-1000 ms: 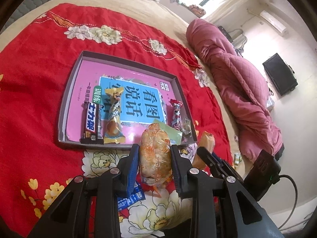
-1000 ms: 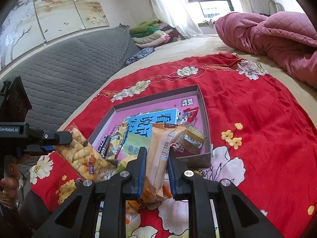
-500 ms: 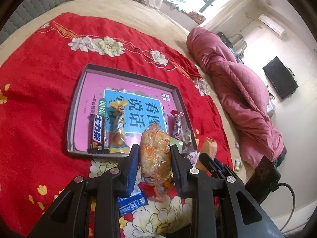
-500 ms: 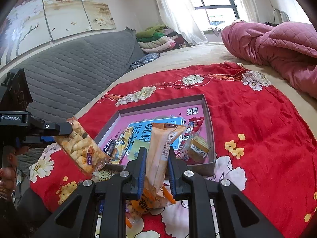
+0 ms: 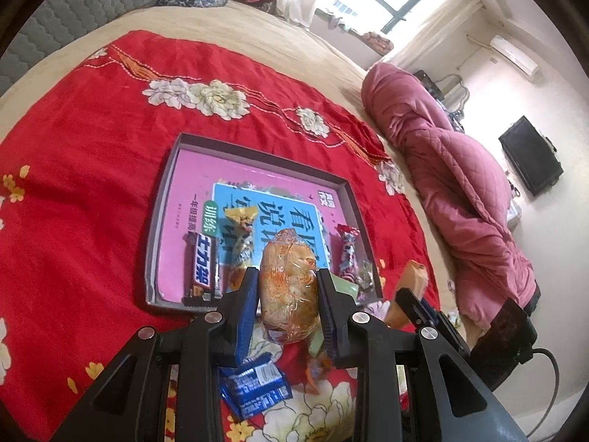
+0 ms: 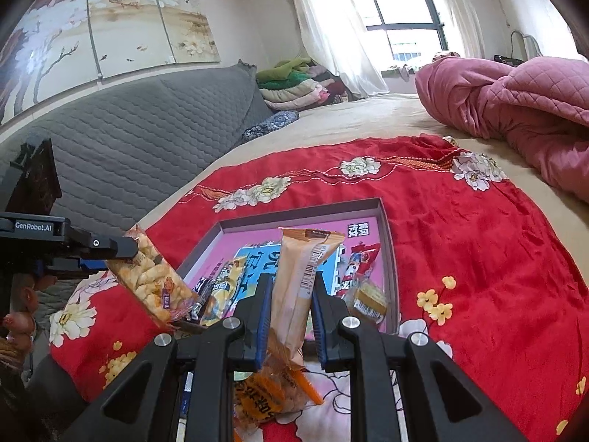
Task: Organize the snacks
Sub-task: 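Lift the puffed-snack bag with the left tool while the right tool carries the beige packet over the tray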
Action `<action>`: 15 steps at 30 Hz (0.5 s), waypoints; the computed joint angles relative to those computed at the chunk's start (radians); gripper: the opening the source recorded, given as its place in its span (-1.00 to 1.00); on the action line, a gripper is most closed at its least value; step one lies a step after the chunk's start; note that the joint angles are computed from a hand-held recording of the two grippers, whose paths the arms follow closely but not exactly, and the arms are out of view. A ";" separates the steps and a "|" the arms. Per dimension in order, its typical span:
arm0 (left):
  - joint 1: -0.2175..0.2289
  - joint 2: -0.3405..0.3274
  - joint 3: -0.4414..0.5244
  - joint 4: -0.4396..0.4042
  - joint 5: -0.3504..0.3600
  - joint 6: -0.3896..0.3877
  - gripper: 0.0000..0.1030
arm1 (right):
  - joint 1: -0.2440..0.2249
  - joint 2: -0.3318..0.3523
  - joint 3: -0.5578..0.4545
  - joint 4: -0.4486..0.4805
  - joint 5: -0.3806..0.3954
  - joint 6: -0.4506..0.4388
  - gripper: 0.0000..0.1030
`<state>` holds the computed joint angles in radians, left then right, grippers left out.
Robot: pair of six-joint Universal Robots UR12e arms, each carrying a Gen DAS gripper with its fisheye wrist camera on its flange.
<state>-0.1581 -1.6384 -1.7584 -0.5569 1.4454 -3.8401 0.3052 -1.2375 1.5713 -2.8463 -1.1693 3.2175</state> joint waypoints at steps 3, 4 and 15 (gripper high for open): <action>0.005 -0.004 -0.001 0.006 0.007 -0.009 -0.38 | -0.002 0.006 -0.006 -0.004 -0.008 0.015 -0.61; 0.007 -0.005 -0.002 0.009 0.007 -0.014 -0.38 | -0.002 0.007 -0.007 -0.008 -0.011 0.020 -0.61; 0.019 -0.027 -0.017 0.077 0.019 -0.075 -0.38 | -0.012 0.013 -0.010 -0.024 -0.036 0.058 -0.61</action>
<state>-0.1391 -1.6657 -1.7757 -0.4798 1.4646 -3.9153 0.2937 -1.2241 1.5613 -2.8703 -1.2048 3.2757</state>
